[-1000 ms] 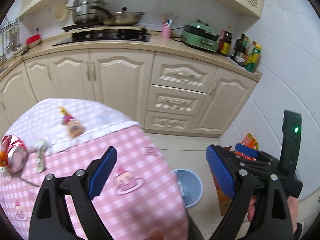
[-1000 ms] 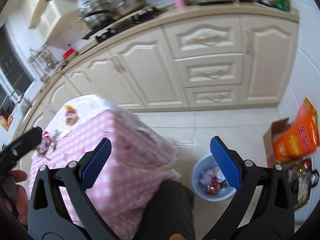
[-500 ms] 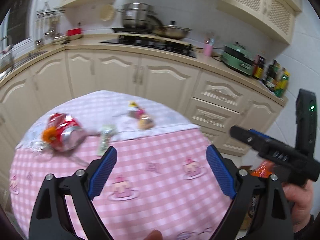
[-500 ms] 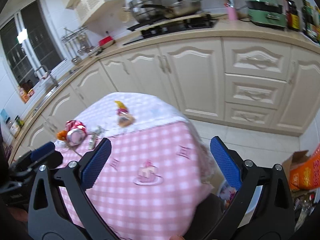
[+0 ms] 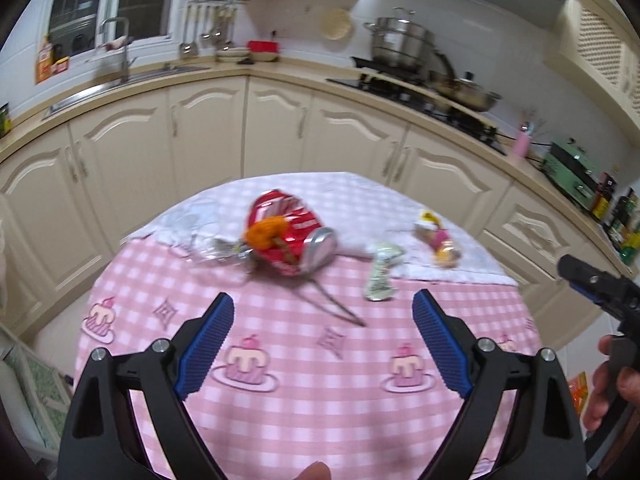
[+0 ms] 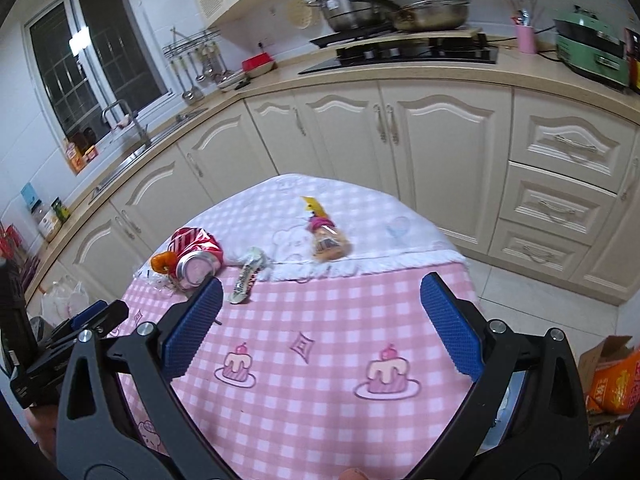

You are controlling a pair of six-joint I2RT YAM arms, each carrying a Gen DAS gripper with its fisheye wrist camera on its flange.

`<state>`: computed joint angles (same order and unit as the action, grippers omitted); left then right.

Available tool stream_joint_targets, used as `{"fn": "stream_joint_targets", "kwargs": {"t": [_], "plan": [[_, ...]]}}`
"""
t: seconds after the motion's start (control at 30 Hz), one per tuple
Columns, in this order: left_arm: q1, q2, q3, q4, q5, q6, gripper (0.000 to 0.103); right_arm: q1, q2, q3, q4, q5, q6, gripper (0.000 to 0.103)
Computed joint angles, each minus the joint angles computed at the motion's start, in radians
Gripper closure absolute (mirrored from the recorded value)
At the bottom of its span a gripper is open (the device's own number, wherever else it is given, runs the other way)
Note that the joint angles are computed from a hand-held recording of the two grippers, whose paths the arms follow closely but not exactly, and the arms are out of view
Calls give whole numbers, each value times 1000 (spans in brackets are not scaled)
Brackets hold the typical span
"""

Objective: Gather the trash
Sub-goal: 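Grasp the orange flower stem with the left tool while the right grasps the white snack wrapper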

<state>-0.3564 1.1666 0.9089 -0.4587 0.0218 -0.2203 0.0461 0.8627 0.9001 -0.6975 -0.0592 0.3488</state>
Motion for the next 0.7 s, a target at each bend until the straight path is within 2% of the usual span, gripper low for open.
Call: {"fn": "stream_joint_targets", "kwargs": {"t": [0.27,0.6,0.67,0.7], "plan": [[51,117,6,54,3,-29,14,98,106,19,61,26,15,6],[34,386,109,114,-9,-100,15,98,210,14,123,-10,3,6],[42,430,133,114,16,-121,27,103,251,21,143,-19,4,6],[48,446,143,111,34,-126,38,107,268,24,153,-25,3,6]]}}
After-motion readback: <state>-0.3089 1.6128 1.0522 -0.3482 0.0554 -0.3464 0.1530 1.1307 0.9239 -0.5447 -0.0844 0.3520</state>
